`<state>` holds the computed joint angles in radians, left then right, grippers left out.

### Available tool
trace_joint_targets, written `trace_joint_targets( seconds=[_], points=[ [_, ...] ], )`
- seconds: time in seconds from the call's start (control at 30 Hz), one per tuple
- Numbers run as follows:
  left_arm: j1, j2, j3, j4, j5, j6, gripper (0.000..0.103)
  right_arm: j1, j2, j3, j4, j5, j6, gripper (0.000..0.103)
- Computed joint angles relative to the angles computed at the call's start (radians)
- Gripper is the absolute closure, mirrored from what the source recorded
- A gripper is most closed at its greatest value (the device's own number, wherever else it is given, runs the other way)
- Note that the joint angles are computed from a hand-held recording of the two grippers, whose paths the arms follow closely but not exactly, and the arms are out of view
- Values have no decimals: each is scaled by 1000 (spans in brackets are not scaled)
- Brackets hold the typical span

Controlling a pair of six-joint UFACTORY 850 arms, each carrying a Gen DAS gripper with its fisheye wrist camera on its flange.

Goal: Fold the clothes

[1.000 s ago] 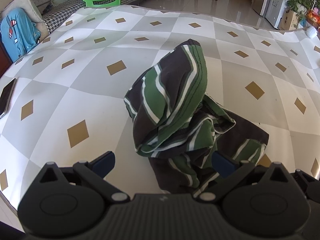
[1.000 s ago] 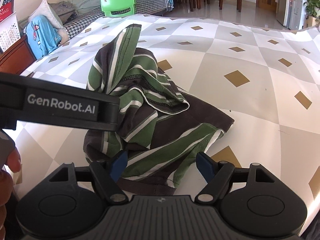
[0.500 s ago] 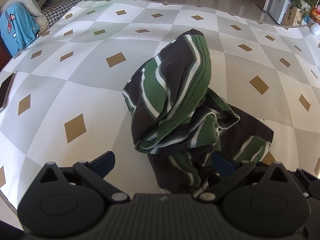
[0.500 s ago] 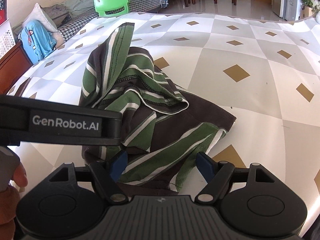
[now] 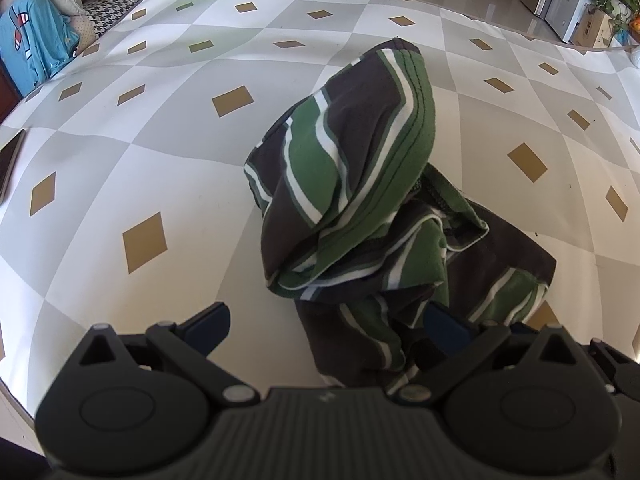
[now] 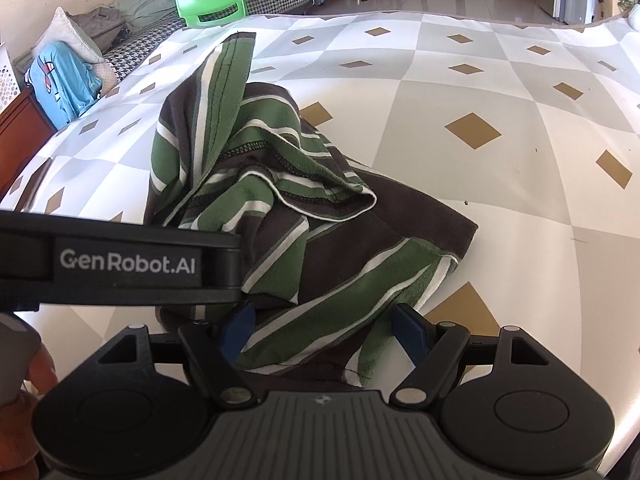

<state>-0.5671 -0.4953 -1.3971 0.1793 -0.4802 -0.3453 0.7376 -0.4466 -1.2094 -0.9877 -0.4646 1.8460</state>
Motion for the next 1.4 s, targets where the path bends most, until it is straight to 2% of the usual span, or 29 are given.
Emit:
trace_joint_targets(
  seconds=[0.83, 1.1, 1.4],
  points=[
    [-1, -43, -40, -9, -51, -6, 0, 18, -50, -64, 67, -72, -130, 17],
    [-2, -54, -51, 5, -66, -15, 0, 14, -61, -84, 100, -98, -186, 16],
    [-1, -59, -51, 15, -67, -22, 0, 16, -67, -85, 73, -111, -166, 15]
  ],
)
